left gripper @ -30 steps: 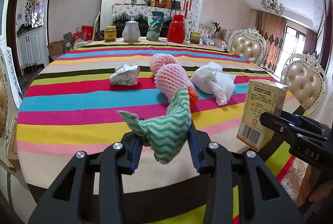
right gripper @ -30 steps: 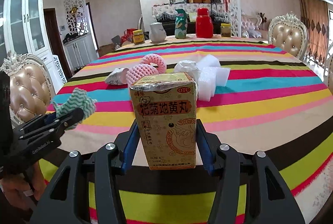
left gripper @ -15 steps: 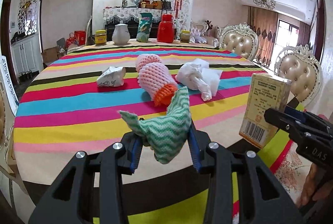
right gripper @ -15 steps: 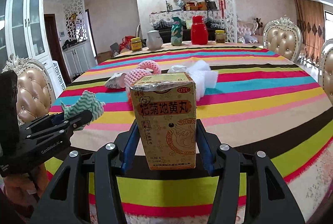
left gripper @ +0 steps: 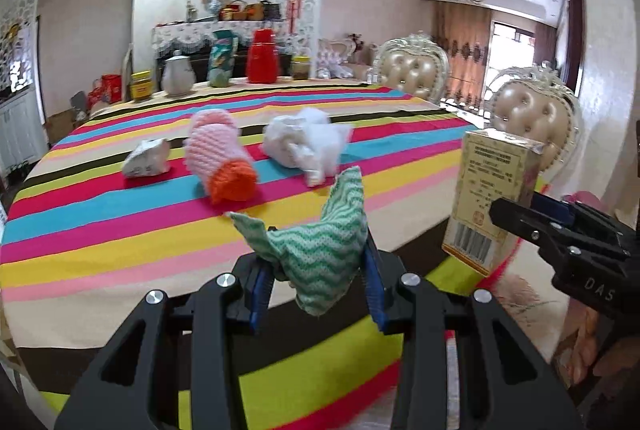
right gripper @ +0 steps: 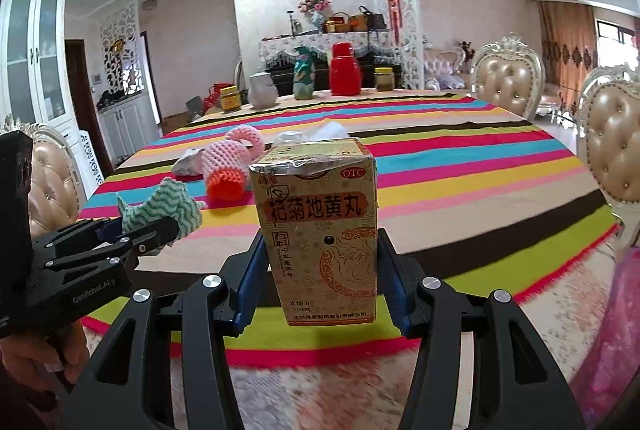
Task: Collect trash
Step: 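Carry the green cloth and medicine box to the pink bin, then open both tools to drop the cloth and box into the bin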
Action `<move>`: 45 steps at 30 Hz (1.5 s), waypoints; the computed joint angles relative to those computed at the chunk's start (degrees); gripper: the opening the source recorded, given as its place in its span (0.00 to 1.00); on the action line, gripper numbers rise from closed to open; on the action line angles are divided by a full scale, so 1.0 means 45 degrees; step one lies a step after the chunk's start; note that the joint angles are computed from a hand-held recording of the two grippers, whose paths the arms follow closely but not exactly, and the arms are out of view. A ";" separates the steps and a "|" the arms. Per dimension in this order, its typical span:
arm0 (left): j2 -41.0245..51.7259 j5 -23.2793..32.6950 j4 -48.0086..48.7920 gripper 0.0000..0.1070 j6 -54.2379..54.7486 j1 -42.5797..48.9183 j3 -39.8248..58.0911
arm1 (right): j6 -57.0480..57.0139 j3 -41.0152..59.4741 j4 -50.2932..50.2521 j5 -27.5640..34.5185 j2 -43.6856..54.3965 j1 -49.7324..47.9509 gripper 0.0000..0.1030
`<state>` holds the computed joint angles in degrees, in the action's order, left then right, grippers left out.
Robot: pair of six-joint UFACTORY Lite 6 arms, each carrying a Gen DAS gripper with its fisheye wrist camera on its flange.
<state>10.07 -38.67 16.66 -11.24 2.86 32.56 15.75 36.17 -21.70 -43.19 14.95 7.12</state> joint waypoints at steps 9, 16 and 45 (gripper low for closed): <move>-0.0091 -0.0111 -0.1024 0.36 0.0613 -0.2095 -0.0070 | -0.0411 -0.2037 -0.0762 -0.1348 -0.1244 -0.2267 0.49; 0.0664 0.0213 -0.1096 0.36 0.0386 -0.4431 0.1073 | 0.0095 -0.3142 -0.2578 -0.1953 -0.2231 -0.5602 0.49; 1.2223 0.6170 1.2665 0.40 -1.4201 -1.1051 1.9022 | 0.3284 0.3775 -0.7764 -0.1433 0.3976 -1.5482 0.49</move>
